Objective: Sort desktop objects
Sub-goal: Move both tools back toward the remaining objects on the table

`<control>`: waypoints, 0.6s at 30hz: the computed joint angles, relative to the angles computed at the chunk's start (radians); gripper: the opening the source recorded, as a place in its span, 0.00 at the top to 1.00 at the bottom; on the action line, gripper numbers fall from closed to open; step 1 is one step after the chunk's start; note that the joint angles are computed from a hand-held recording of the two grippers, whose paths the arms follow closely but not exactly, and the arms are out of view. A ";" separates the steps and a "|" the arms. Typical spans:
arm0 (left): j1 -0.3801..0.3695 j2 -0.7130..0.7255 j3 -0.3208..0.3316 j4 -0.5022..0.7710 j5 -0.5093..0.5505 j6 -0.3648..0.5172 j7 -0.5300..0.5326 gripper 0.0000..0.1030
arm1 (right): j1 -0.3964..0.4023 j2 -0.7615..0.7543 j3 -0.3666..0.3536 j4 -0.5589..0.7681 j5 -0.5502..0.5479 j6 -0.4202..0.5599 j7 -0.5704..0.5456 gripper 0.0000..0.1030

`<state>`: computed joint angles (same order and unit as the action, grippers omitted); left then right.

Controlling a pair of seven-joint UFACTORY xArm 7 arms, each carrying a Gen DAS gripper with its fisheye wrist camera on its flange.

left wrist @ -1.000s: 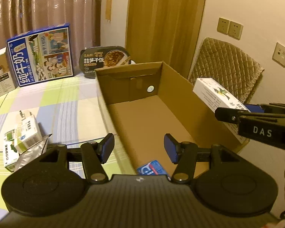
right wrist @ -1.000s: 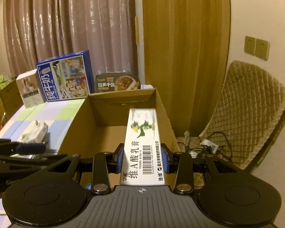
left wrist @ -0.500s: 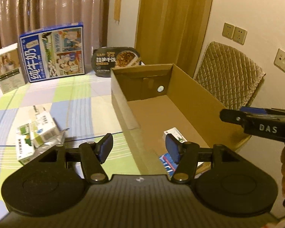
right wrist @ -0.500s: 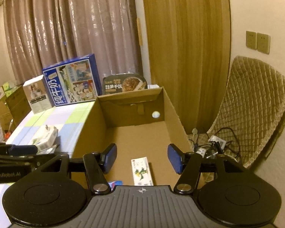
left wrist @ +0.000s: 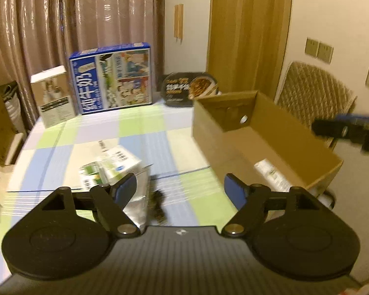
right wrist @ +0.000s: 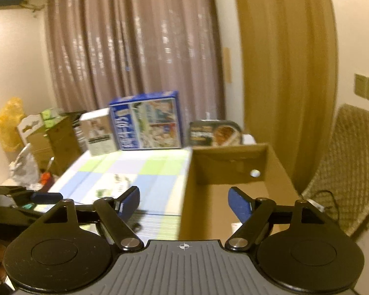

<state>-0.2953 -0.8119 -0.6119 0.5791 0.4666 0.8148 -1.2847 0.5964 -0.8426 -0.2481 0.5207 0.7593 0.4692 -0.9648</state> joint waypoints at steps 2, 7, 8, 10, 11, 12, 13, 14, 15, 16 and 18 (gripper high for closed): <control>-0.039 -0.045 0.014 -0.028 -0.015 0.047 0.028 0.23 | 0.007 -0.012 0.028 -0.005 0.002 0.004 0.016 0.22; -0.129 -0.179 0.048 -0.121 -0.075 0.128 0.074 0.16 | 0.042 -0.028 0.079 -0.024 -0.001 -0.003 0.047 0.17; -0.143 -0.210 0.052 -0.144 -0.088 0.139 0.076 0.16 | 0.050 -0.029 0.088 -0.031 -0.001 -0.010 0.054 0.17; -0.180 -0.276 0.073 -0.200 -0.113 0.135 0.087 0.16 | 0.068 -0.022 0.100 -0.041 -0.002 -0.020 0.068 0.16; -0.196 -0.308 0.086 -0.229 -0.125 0.127 0.095 0.16 | 0.079 -0.016 0.107 -0.047 0.000 -0.031 0.074 0.16; -0.207 -0.332 0.093 -0.251 -0.137 0.125 0.103 0.16 | 0.090 -0.010 0.113 -0.058 0.002 -0.044 0.079 0.16; -0.212 -0.349 0.097 -0.270 -0.146 0.125 0.112 0.15 | 0.098 -0.005 0.116 -0.067 0.001 -0.054 0.084 0.16; -0.218 -0.366 0.100 -0.287 -0.153 0.128 0.122 0.15 | 0.108 0.003 0.121 -0.075 0.000 -0.067 0.089 0.15; -0.222 -0.378 0.104 -0.304 -0.158 0.129 0.132 0.13 | 0.116 0.008 0.124 -0.084 -0.003 -0.077 0.093 0.15; -0.224 -0.388 0.106 -0.319 -0.163 0.128 0.141 0.13 | 0.127 0.018 0.127 -0.093 -0.005 -0.089 0.097 0.15; -0.231 -0.407 0.117 -0.354 -0.173 0.114 0.154 0.11 | 0.150 0.038 0.128 -0.110 -0.011 -0.113 0.099 0.15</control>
<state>-0.5263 -1.2194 -0.4950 0.2247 0.2935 0.9288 -1.1305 0.7459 -0.8044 -0.1206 0.4109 0.7483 0.3563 -0.8655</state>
